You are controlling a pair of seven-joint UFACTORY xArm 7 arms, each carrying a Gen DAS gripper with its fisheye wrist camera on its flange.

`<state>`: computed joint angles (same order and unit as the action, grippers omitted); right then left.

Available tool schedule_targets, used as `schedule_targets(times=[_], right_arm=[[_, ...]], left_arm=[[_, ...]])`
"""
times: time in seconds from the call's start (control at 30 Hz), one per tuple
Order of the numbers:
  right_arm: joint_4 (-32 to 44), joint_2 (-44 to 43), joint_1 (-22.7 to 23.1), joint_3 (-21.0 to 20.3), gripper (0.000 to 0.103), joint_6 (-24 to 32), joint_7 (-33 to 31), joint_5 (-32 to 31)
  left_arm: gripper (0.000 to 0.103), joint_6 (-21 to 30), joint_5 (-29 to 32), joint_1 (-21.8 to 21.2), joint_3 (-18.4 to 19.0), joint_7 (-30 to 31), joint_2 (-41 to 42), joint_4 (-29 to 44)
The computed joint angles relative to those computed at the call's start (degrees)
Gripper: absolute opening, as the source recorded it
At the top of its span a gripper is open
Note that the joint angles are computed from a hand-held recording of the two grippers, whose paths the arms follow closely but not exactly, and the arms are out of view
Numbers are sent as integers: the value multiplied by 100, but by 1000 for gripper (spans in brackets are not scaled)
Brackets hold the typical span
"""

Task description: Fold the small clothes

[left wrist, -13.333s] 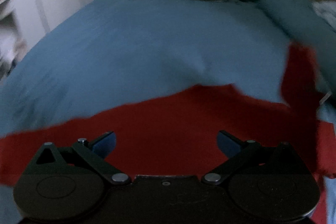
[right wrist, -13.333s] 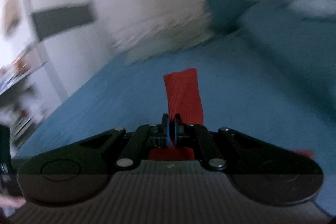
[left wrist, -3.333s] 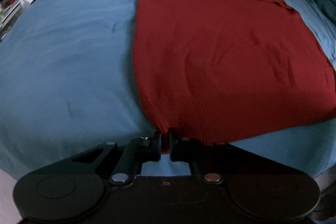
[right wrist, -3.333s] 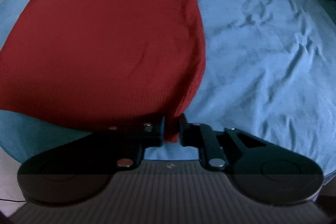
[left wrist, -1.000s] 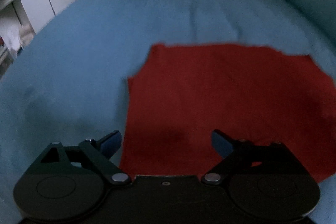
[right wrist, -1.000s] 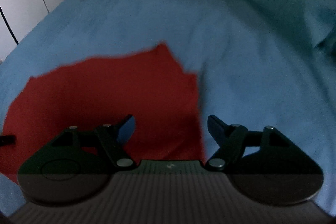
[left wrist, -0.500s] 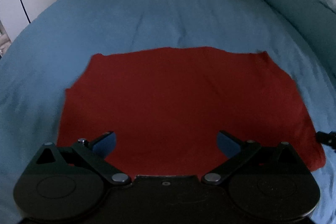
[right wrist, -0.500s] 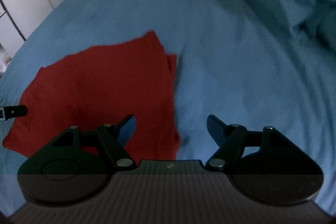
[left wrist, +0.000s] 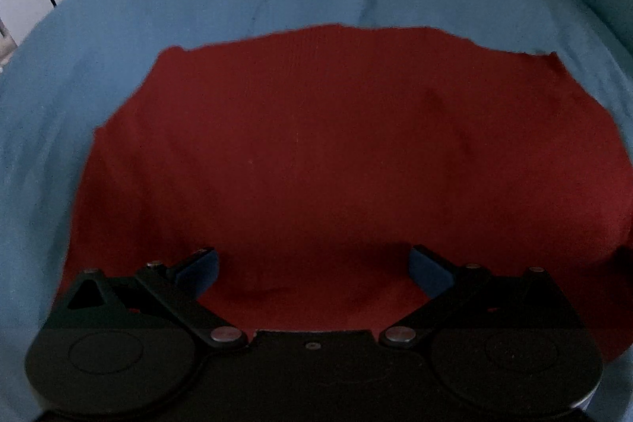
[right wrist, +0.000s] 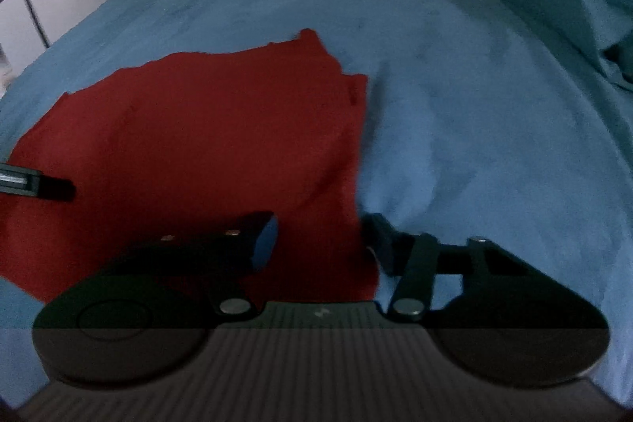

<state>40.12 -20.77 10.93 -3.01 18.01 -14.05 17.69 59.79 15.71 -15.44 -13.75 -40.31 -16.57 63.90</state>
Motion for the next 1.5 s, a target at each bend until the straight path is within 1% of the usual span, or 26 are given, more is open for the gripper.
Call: schedule_targets(times=[0.07,0.1,0.13,0.17,0.23,0.3,0.33,0.43,0.53,0.63,0.7,0.8,0.87,0.9,0.93,0.97,1.0,1.07,1.1,1.13,1.2,1.27,1.3,1.33,1.4,1.5], right_arm=[[148,105,101,-121,51,148,-175,116],[232,132,176,-239,45,294,-298,303],[348,186,202,-320,40,471,-351,489],[442,216,165,-320,38,630,-337,586],[757,319,88,-402,29,1143,-240,939],[1113,382,-30,-477,26,1726,-73,1363],[1301,402,-54,-540,26,1977,-33,1690],[1908,523,-45,-601,25,2523,-75,2590],[2642,794,33,-347,25,2828,-177,3052],[3466,1280,211,78,24,3098,-323,3483],[3988,1695,359,467,24,3194,-476,3487],[4655,2460,692,1101,24,3173,-454,3023],[4803,2938,975,1437,24,2924,-243,2599],[4830,3194,1160,1545,24,2713,-29,2198],[4867,3390,1286,1588,24,2583,212,1844],[4868,3541,1351,1634,24,2500,389,1664],[4746,3554,1361,1704,25,2341,459,1678],[4501,3451,1287,1845,30,1975,282,1900],[4531,3439,1250,1884,41,2020,258,1966],[4548,3399,1161,1926,58,2142,148,2142],[4572,3265,1063,1908,75,2177,-33,2299],[4491,2934,907,1843,77,2186,-387,2560],[4369,2701,859,1768,82,2130,-454,2625],[4151,2394,836,1665,89,1999,-431,2562],[3546,1729,828,1472,96,1634,-235,2173],[2379,698,759,1373,96,1169,316,1113]], left_arm=[[103,40,-88,-1,39,44,80,56],[103,62,-130,-3,60,74,123,90],[103,85,-159,-6,77,112,150,119],[103,92,-179,-9,95,161,180,138],[103,136,-221,-19,119,239,211,187],[103,161,-293,-23,158,340,231,220],[103,197,-343,-24,183,404,224,248],[103,163,-490,-11,250,585,257,262],[103,205,-780,20,393,896,108,241],[102,420,-635,209,428,954,-411,-24],[102,501,-558,353,518,1116,-1025,-426],[102,691,-431,567,602,1512,-1812,-1003],[102,748,-420,691,678,1771,-2316,-1440],[102,743,-474,747,720,1851,-2514,-1627],[102,718,-578,786,790,1922,-2718,-1817],[102,696,-688,830,849,1970,-2906,-1984],[102,669,-778,883,876,1995,-3041,-2104],[102,595,-918,973,898,2043,-3245,-2280],[102,561,-954,1014,888,2069,-3301,-2324],[102,533,-989,1045,875,2097,-3332,-2338],[102,474,-1111,1058,888,2163,-3378,-2328],[102,402,-1224,1057,922,2247,-3434,-2289],[102,364,-1274,1054,936,2292,-3442,-2252],[102,330,-1310,1060,940,2328,-3446,-2224],[102,254,-1373,1074,923,2371,-3380,-2132],[102,126,-1419,1126,907,2398,-3230,-2034]])
